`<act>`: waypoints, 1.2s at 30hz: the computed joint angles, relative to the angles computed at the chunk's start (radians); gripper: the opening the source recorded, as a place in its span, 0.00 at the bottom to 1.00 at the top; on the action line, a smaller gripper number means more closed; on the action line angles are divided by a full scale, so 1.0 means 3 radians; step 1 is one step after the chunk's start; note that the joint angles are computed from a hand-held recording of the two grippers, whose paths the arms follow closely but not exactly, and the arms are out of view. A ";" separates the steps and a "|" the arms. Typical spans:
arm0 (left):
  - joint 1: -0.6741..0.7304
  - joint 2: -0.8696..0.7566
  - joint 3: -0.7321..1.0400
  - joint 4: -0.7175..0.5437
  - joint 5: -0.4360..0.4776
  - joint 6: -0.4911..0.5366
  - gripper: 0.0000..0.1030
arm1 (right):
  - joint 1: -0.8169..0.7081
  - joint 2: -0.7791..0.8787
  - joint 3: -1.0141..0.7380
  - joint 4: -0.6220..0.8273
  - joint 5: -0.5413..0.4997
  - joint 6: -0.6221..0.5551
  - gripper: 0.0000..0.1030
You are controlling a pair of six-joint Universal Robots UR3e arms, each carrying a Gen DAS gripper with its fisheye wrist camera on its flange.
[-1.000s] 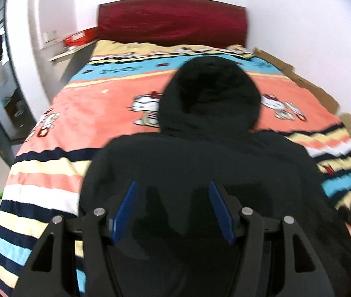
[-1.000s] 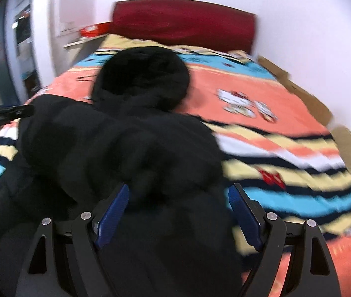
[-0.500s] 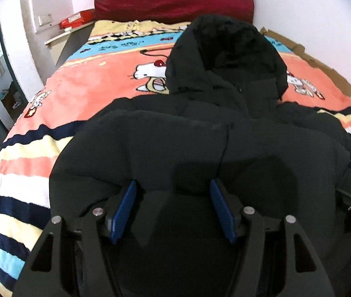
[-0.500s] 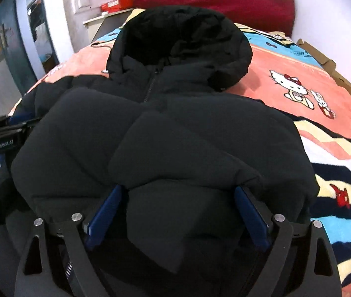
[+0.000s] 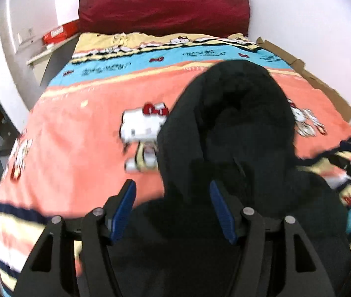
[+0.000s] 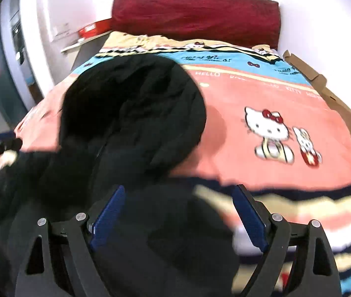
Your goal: Fold large clothes
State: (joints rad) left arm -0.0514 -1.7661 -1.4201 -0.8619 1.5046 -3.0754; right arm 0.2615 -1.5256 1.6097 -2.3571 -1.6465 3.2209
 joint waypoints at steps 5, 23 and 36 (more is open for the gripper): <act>-0.0140 -0.1105 0.1154 -0.0081 0.0092 -0.0028 0.58 | -0.0111 0.1346 -0.1380 0.0015 -0.0091 -0.0068 0.86; -0.0190 -0.1914 0.1900 -0.0057 0.0209 -0.0104 0.10 | 0.0101 0.2878 -0.3272 0.0332 -0.0485 -0.0298 0.13; -0.0118 0.0218 -0.0312 0.0114 -0.0005 0.0068 0.08 | 0.0631 0.0745 -0.0762 -0.0441 -0.0814 -0.0786 0.08</act>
State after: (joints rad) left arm -0.0866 -1.7008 -1.5137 -0.8277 1.5032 -3.0550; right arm 0.4507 -1.3020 1.3812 -2.4893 -1.8907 2.9849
